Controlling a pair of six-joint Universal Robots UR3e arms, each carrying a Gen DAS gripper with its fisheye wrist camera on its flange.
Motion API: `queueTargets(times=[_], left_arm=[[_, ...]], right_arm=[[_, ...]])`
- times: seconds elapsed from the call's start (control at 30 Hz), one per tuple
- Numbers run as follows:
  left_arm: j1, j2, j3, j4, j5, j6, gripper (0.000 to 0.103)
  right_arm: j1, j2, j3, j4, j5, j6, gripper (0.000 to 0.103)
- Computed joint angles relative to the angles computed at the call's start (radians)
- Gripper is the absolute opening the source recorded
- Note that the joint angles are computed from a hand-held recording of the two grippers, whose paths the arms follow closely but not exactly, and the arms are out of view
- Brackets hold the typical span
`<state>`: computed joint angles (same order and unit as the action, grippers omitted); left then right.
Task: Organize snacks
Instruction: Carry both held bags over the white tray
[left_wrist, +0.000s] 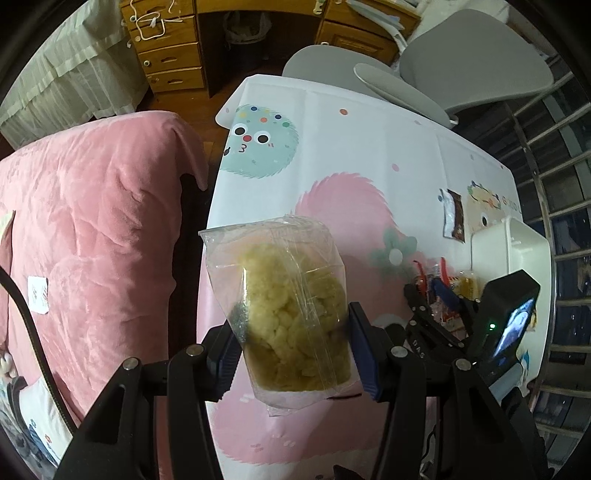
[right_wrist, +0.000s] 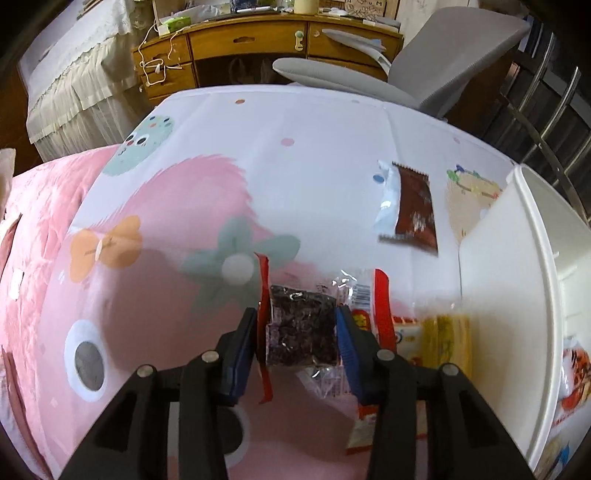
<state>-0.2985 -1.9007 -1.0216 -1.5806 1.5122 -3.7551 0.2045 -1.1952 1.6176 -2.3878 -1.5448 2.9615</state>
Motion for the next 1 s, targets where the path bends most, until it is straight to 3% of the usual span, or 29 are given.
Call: queueTargets(times=[0.23,0.43,0.73,0.9,1.0], left_arm=[[-0.048,0.117,-0.110,0.013,-0.007,0.012,0.052],[-0.111,0.210,-0.213,0.040,-0.021,-0.002,0.052],[-0.244,0.279,-0.302,0.130,-0.039,-0.041,0.052],[-0.340,0.241,-0.242,0.165,-0.012,-0.038,0.052],[-0.402,0.185,-0.158,0.171,-0.003,-0.026,0.052]], right_arm=[[0.004,-0.162,0.111,0.111,0.039,0.021,0.042],[-0.023,-0.407,0.270,0.206,0.087,0.058,0.042],[-0.164,-0.829,0.399,0.506,0.163,0.046,0.042],[-0.369,-1.081,0.391,0.769,0.265,-0.074,0.042],[-0.628,-1.256,0.353,1.041,0.394,-0.291,0.042]])
